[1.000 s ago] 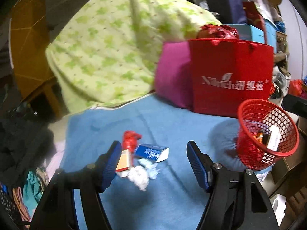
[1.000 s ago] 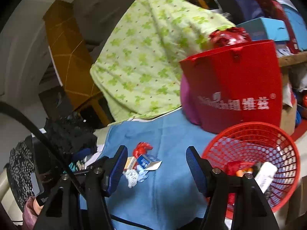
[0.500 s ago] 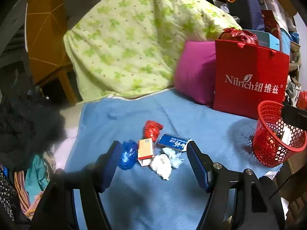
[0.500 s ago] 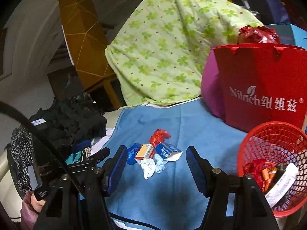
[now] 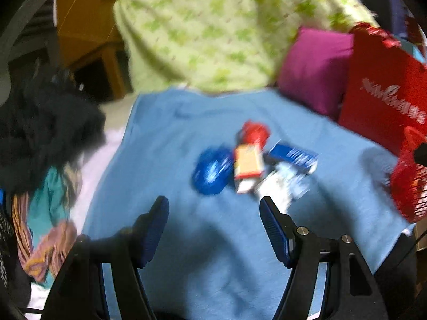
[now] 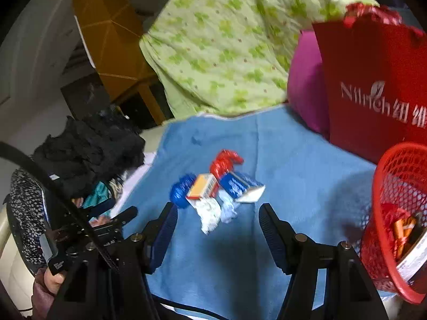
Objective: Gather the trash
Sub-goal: 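Move both grippers back over the remaining trash on the towel, then grasp the blue plastic bag with the left gripper while the right lifts the toothpaste box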
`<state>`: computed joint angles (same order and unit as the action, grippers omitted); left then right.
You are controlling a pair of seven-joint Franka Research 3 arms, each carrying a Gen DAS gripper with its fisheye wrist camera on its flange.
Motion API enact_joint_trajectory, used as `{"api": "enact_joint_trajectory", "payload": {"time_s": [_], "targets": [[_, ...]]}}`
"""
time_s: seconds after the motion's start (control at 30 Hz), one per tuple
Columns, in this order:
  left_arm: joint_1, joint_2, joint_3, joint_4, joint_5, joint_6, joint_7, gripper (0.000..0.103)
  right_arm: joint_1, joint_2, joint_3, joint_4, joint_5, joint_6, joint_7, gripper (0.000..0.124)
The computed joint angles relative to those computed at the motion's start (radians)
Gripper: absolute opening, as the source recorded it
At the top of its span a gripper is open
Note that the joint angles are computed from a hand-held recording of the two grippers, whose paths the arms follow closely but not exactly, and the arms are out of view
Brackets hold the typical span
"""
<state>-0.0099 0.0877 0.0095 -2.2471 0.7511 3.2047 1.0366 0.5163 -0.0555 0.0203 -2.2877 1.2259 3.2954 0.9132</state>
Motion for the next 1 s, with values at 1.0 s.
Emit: {"api": "enact_joint_trajectory", "payload": {"time_s": [1.0], "targets": [[0.293,0.505,-0.405,0.558,-0.589,-0.275,0.879,0.071,-0.401,0.575,0.16,0.604,-0.336,-0.457,0.152,0.074]]}}
